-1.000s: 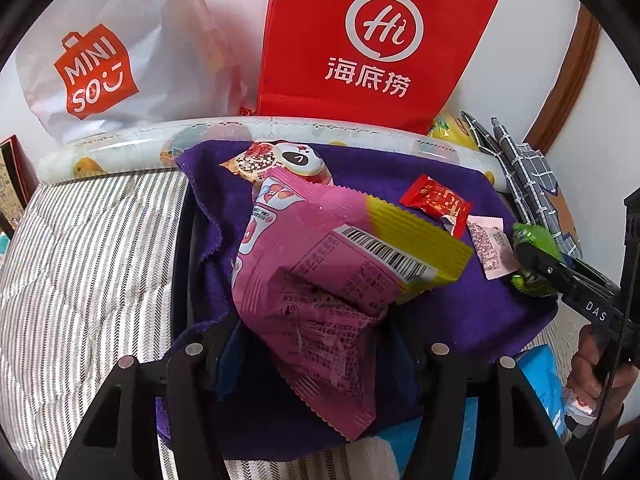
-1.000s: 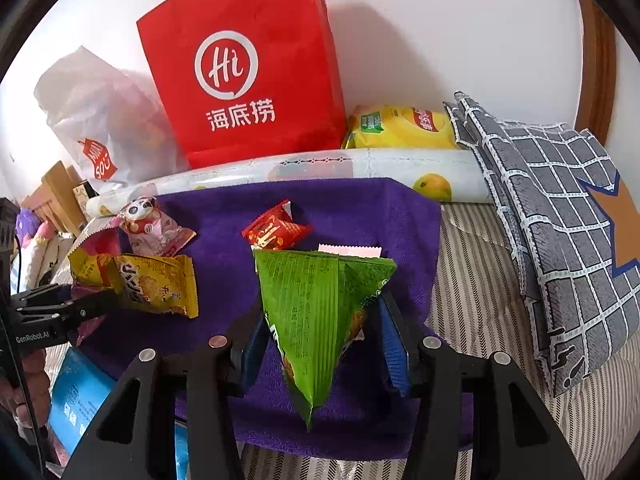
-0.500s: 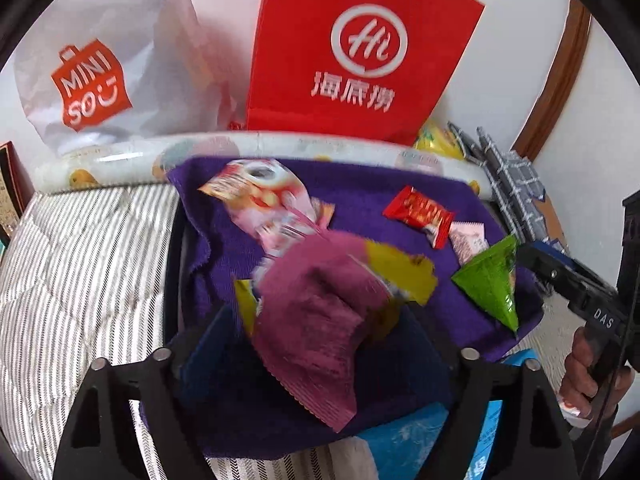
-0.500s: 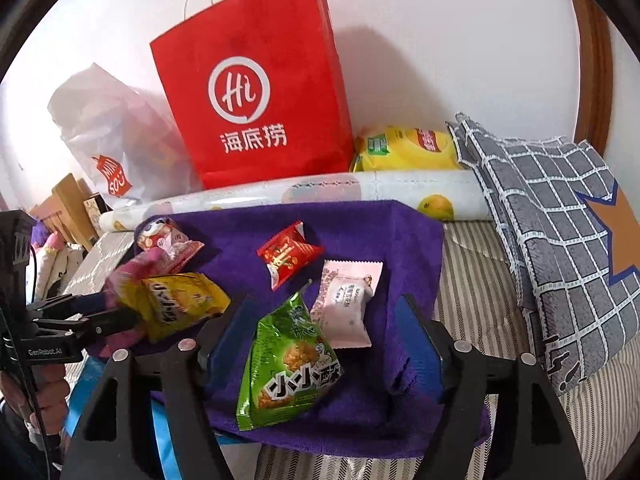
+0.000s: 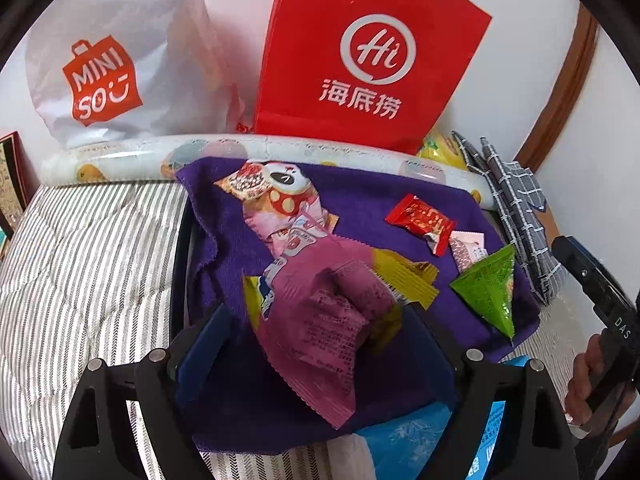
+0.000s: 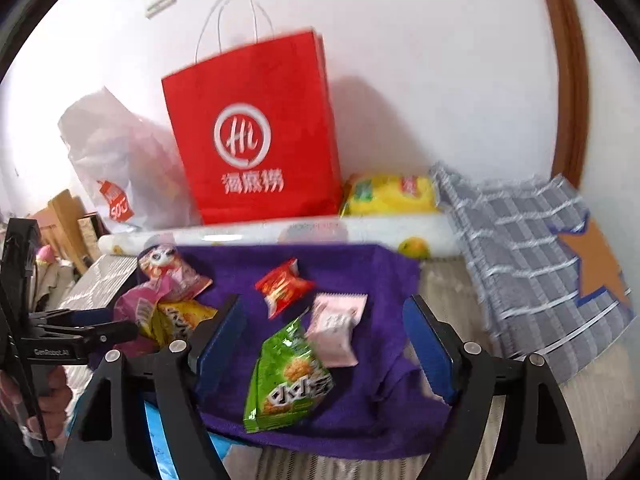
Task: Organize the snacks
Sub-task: 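Move the right tool to the pink stick-shaped snack beside the tissue box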
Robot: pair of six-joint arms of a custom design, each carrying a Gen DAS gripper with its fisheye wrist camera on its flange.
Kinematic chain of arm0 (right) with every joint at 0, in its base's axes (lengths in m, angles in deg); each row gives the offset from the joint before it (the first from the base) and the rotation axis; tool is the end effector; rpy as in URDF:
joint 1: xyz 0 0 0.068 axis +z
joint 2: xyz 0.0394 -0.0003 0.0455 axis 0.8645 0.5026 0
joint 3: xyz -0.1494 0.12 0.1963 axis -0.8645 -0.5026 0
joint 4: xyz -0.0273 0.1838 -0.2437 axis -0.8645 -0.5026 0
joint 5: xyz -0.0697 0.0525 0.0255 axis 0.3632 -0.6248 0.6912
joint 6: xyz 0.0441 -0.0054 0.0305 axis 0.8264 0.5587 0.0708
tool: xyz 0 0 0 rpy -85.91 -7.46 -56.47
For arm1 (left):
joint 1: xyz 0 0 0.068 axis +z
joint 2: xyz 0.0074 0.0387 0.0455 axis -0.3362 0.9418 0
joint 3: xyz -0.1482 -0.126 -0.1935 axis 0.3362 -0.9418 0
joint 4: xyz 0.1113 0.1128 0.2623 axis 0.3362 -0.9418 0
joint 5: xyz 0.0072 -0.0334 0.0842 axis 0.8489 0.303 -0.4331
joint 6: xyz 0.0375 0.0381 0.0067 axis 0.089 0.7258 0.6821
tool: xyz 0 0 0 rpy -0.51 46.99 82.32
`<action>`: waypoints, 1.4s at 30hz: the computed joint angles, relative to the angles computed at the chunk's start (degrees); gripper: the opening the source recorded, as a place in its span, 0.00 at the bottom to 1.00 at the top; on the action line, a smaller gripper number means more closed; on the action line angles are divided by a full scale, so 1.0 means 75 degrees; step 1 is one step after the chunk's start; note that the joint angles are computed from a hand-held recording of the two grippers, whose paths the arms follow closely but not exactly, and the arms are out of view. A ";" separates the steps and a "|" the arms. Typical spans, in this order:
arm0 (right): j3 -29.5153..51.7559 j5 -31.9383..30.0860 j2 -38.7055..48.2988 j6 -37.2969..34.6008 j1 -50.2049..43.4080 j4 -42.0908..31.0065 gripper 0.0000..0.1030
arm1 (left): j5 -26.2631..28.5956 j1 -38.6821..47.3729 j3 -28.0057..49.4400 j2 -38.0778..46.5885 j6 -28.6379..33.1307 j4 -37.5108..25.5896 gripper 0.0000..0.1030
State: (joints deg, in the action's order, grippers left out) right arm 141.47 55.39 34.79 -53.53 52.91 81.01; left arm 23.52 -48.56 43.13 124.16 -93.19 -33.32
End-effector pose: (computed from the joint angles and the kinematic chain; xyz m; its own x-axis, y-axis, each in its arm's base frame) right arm 0.3499 -0.0251 0.2158 -0.5118 -0.1977 -0.8360 -0.4413 0.8954 0.0584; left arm 0.2789 -0.1419 0.1899 -0.7031 -0.3125 -0.6387 -0.2055 0.9492 -0.2383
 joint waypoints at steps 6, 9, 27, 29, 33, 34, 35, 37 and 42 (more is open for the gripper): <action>-0.0655 0.0213 -0.1188 0.0046 -0.0580 0.0131 0.78 | -0.0081 -0.0089 0.0060 0.0004 -0.0008 -0.0081 0.85; -0.0798 -0.0335 -0.1632 -0.0029 -0.1123 -0.0427 0.78 | -0.0290 -0.0209 0.0117 0.0010 -0.0007 -0.0156 0.85; -0.2656 -0.0712 -0.2748 -0.2849 -0.2102 -0.2601 0.68 | -0.1137 -0.0654 0.0143 -0.0296 0.0101 -0.0343 0.85; -0.2721 -0.0391 -0.2702 -0.2809 -0.1883 -0.2492 0.68 | -0.1122 -0.0645 0.0149 -0.0303 0.0089 -0.0361 0.85; -0.2820 -0.0069 -0.2647 -0.2694 -0.1529 -0.1957 0.68 | -0.1068 -0.0615 0.0123 -0.0351 0.0084 -0.0359 0.85; -0.2804 0.0010 -0.2562 -0.2634 -0.1418 -0.1867 0.68 | -0.1052 -0.0612 0.0100 -0.0379 0.0081 -0.0335 0.85; -0.2772 0.0134 -0.2430 -0.2575 -0.1281 -0.1780 0.68 | -0.1029 -0.0608 0.0078 -0.0404 0.0082 -0.0310 0.85; -0.2733 0.0582 -0.2185 -0.2541 -0.0977 -0.1625 0.66 | -0.0994 -0.0615 0.0086 -0.0403 0.0088 -0.0337 0.85; -0.2705 0.0481 -0.2200 -0.2475 -0.1001 -0.1670 0.28 | -0.0961 -0.0637 0.0062 -0.0433 0.0096 -0.0328 0.85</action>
